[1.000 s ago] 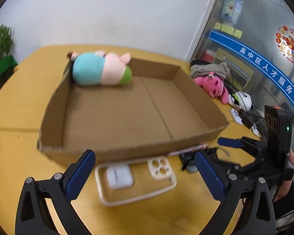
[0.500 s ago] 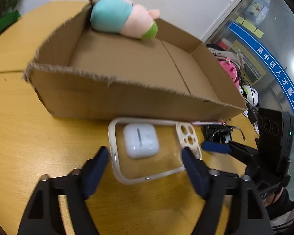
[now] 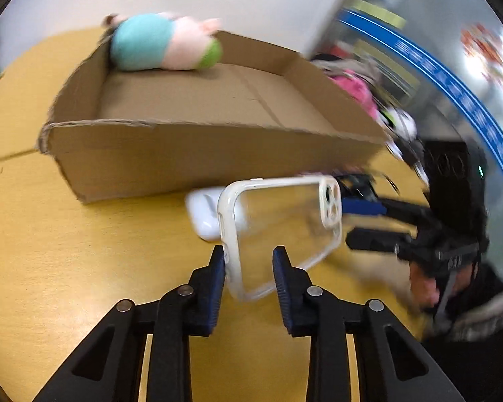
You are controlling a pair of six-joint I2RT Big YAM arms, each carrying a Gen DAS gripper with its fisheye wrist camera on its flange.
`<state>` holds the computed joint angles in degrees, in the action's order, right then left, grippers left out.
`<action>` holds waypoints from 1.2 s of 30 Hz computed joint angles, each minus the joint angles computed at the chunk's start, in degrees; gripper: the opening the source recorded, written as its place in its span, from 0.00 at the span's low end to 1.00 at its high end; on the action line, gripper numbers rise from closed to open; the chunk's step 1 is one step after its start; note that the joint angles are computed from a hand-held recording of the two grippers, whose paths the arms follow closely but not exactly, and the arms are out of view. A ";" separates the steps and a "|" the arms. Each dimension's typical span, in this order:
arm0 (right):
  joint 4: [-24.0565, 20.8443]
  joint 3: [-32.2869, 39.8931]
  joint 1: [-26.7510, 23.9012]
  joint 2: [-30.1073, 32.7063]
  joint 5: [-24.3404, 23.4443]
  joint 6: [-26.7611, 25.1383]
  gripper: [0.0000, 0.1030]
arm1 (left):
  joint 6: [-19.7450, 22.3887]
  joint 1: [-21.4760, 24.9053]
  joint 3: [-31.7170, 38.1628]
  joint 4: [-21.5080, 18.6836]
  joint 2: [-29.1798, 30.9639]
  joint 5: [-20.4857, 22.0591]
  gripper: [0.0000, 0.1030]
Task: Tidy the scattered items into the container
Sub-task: 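Close the left gripper on the phone case rim while the right gripper closes on it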
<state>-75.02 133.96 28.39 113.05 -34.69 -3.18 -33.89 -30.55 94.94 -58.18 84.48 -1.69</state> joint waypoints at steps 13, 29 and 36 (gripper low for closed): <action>-3.82 -8.43 -2.55 -5.64 -4.64 -11.96 0.77 | -0.12 -1.07 -1.11 0.08 -0.35 1.18 0.63; -8.77 2.91 -0.87 1.60 1.33 -6.43 0.67 | -10.39 -1.98 3.03 -3.92 3.36 -0.92 0.52; -9.39 -1.93 -1.48 -1.53 -0.02 -7.85 0.58 | -8.56 -1.17 3.48 -6.00 3.53 -0.88 0.40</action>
